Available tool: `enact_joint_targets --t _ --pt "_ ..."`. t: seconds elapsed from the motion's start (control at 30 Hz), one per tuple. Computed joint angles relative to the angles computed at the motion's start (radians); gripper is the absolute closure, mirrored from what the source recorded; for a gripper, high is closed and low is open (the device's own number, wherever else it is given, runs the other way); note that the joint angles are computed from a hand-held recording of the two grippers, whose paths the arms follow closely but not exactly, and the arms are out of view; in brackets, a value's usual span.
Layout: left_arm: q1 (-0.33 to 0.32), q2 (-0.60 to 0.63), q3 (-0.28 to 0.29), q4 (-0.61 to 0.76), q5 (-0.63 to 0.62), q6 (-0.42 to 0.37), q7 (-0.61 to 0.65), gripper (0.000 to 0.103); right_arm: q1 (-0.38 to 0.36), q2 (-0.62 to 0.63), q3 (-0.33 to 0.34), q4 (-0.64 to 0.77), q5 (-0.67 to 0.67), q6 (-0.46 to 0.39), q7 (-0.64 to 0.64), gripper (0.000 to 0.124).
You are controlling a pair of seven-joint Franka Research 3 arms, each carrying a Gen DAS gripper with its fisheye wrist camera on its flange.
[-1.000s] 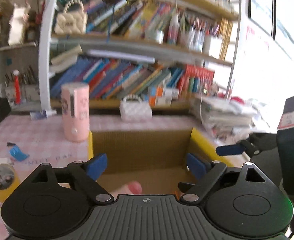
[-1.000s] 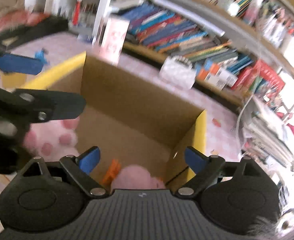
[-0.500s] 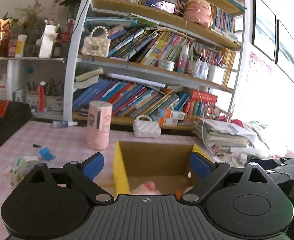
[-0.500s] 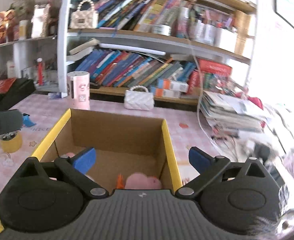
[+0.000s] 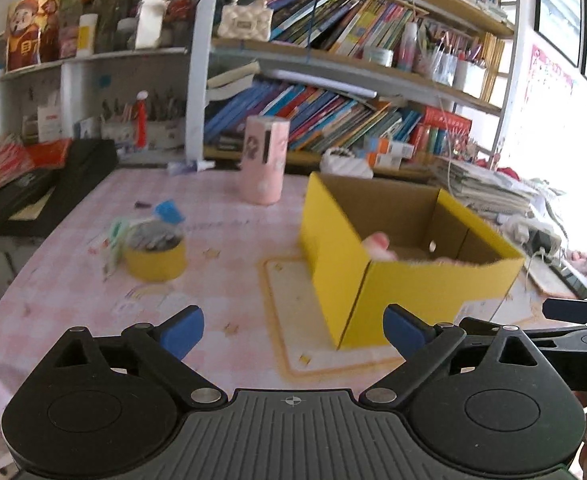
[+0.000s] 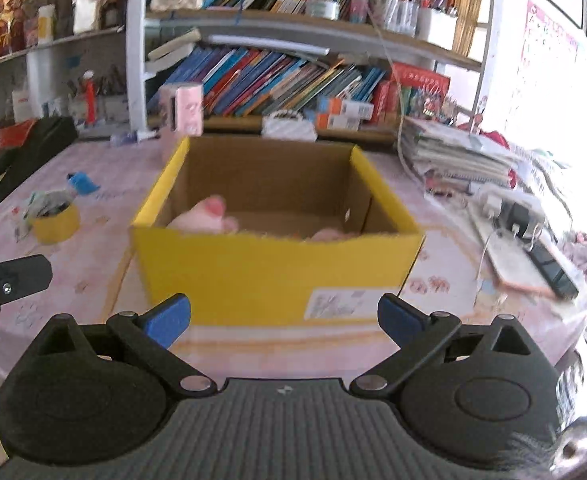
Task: Organize objects
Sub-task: 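Withdraw both tools from the box toward the tape roll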
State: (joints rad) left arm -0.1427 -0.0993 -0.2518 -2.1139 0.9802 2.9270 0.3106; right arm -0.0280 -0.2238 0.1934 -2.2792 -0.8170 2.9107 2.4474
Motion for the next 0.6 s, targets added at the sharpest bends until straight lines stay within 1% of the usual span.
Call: enact_joint_targets --t 0.13,0.33,0.6 --pt "-0.006 -0.069 0.017 -0.09 -0.108 0.001 0.101 0.005 0.044 -0.017 0.014 -0.024 0.06 -0.039 -0.033 0.023" --pt "0.015 -0.164 0.014 -0.2 -0.223 0.006 0.214 0.005 0.093 -0.028 0.041 -0.039 0.119 -0.072 -0.062 0.023" --pt "0.068 -0.264 -0.003 -0.299 -0.31 0.001 0.286 0.005 0.153 -0.006 0.056 -0.02 0.16 -0.091 -0.101 0.023"
